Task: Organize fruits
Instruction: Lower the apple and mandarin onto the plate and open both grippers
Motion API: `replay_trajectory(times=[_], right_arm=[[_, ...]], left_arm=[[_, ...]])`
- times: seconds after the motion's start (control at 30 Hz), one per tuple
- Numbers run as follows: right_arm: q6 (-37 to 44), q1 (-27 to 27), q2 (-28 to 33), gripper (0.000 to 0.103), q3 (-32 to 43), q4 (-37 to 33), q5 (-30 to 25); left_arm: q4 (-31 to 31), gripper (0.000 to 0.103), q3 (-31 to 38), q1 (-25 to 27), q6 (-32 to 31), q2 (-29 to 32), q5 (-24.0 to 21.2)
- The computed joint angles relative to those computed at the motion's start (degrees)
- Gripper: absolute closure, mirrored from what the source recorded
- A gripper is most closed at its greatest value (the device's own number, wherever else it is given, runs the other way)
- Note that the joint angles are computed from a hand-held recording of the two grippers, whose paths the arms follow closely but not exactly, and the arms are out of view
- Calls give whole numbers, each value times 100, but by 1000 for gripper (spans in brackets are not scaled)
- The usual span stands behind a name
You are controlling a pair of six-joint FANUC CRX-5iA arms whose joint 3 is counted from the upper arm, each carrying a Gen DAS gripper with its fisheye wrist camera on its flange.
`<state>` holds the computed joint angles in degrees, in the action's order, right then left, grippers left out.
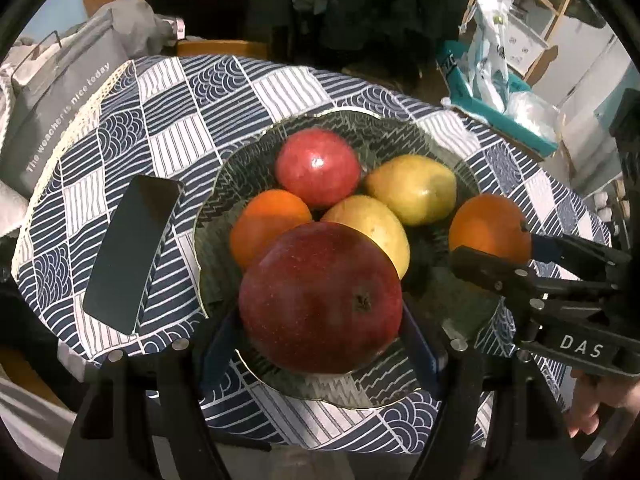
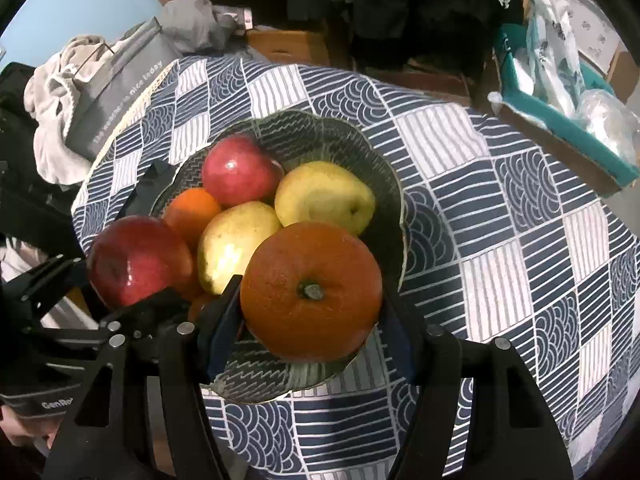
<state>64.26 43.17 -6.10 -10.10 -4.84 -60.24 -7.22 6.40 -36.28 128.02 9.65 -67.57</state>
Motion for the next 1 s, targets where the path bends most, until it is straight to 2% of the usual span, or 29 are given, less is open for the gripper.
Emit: replay_trajectory(times=[0.17,0.27,0.43,0.6,0.73,1.0], right_arm=[[33,-47,15,36,1,-112,20],[56,-104,-63,36,3,-204,122],[-37,-97,-144,33,-10,-78,181],[-123,-41,-189,31,-44,78,163],[-257,43,-283,31,-112,306,168],[-839,315,-643,30,-353,1197,241]], left_arm=[[71,26,-14,25,-77,24,-35],[-235,26,107,-74,68,77,-210],[-325,22,109,-102,86,49,-207],[-540,22,363,-239,-2,172,-438],[-560,22,397,-269,8,119,-411],[-809,22,621,-416,172,-4,-353]])
